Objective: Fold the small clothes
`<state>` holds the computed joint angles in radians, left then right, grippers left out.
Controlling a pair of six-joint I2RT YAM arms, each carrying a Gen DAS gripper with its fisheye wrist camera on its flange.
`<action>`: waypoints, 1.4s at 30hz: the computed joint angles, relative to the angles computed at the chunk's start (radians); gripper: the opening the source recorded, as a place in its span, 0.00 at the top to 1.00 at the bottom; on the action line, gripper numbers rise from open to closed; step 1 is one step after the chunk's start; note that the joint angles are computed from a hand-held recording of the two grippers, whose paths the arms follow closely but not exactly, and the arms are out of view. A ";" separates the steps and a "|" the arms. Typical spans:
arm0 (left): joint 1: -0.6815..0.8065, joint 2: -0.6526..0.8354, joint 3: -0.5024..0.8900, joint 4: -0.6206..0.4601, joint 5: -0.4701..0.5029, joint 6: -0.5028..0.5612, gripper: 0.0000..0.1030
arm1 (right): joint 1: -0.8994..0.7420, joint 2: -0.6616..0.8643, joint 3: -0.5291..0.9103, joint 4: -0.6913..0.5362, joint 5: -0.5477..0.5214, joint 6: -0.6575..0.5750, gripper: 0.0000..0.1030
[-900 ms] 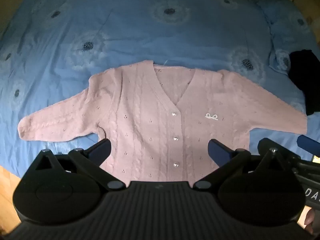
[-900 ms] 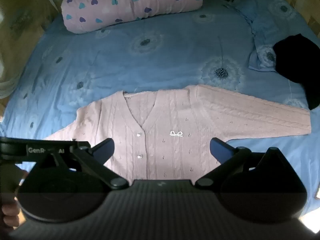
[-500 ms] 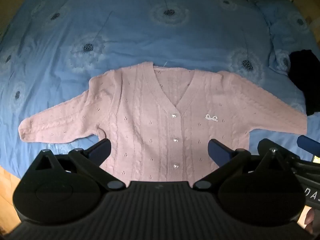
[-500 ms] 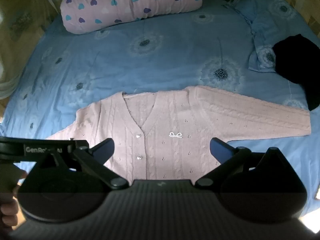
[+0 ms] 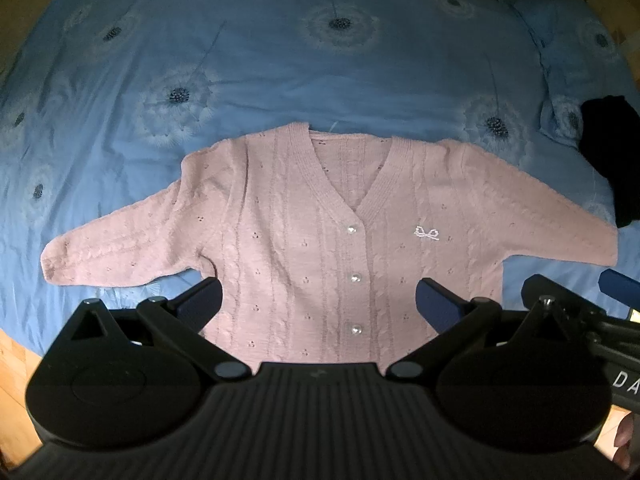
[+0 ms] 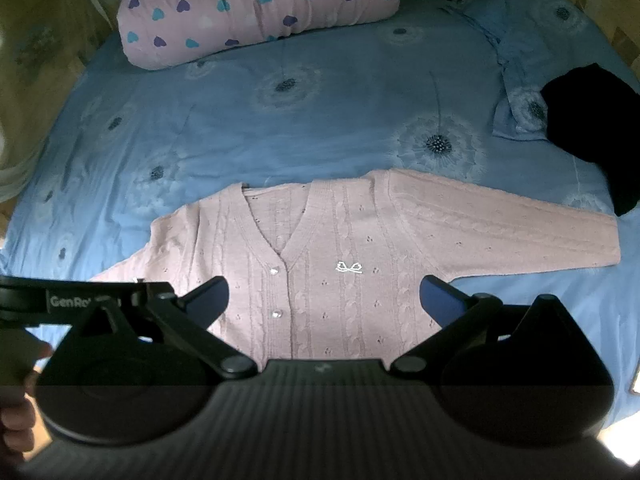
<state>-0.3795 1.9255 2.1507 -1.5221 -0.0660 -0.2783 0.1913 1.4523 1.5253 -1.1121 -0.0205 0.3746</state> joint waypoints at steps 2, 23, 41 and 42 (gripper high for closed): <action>0.002 0.005 0.007 -0.004 0.000 0.000 0.00 | 0.001 0.000 0.001 -0.001 0.000 0.000 0.00; -0.003 -0.049 -0.160 0.089 -0.044 0.025 0.00 | -0.021 -0.074 -0.151 0.108 -0.010 0.054 0.00; -0.042 0.012 -0.285 0.261 -0.073 0.015 0.00 | -0.272 -0.179 -0.497 0.420 -0.062 -0.002 0.00; -0.044 0.022 -0.289 0.271 -0.076 0.013 0.00 | -0.292 -0.174 -0.509 0.436 -0.068 -0.011 0.00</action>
<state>-0.4236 1.9473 1.8622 -1.2506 -0.1424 -0.2655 -0.1005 1.2785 1.0159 -0.6756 -0.0888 0.3635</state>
